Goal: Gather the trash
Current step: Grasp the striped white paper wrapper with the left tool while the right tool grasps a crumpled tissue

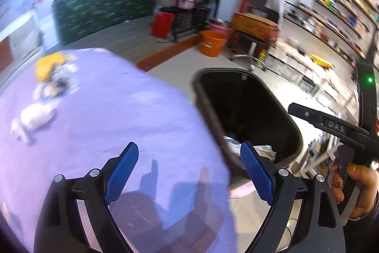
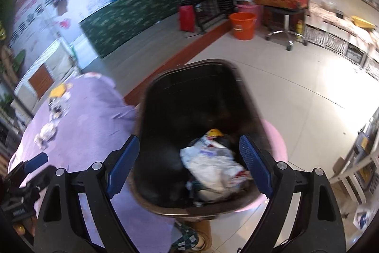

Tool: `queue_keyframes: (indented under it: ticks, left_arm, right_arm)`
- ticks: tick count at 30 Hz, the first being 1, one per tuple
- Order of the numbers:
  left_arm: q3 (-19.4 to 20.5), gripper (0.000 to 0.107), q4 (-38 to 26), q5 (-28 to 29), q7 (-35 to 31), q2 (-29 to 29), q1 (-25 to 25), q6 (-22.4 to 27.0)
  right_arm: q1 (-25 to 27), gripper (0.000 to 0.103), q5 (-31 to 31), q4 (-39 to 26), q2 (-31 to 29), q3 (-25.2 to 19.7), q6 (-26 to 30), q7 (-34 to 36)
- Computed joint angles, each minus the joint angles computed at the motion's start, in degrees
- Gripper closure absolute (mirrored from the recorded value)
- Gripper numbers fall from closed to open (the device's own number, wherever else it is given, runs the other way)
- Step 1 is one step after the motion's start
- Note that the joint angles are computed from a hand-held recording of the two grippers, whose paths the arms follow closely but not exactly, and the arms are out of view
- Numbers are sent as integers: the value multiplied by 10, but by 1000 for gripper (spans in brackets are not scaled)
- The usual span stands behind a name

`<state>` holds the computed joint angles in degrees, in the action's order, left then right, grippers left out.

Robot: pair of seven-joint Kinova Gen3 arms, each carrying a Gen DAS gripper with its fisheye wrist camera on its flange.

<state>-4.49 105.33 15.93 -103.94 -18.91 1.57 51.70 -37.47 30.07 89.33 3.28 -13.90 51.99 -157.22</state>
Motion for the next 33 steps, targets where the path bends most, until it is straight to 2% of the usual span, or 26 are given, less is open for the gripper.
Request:
queue_keyframes:
  ticks: [5,9,14,18,22,27,31,33]
  left_arm:
    - [-23,21,12,-22,36,-25,-40,9]
    - [-33,21,20,-67,64,-35,-81,3]
    - [-88,21,9,-78,60,-20,-114,9]
    - [-149,22,-14,-46,31,11,-141,16]
    - [-200,24,-45,25,-11,52,-166,36]
    - [-209,29,-78,79,-45,108,-198,56]
    - [-197,35,-93,112,-60,143,-227,66]
    - [-189,41,-99,123,-70,161,-242,68]
  right_arm:
    - [-17,18,-34,-48,36,-5,-14,74]
    - [-37,17,-59,-79,57,1,-25,116]
    - [-60,18,-100,-149,97,5,-21,198]
    - [-87,17,-122,-219,137,15,-3,255]
    - [-113,18,-143,-283,175,27,17,304]
    - [-136,17,-166,-345,211,42,47,349]
    - [-153,18,-175,-399,240,56,79,375]
    - [-161,18,-180,-432,258,63,97,386]
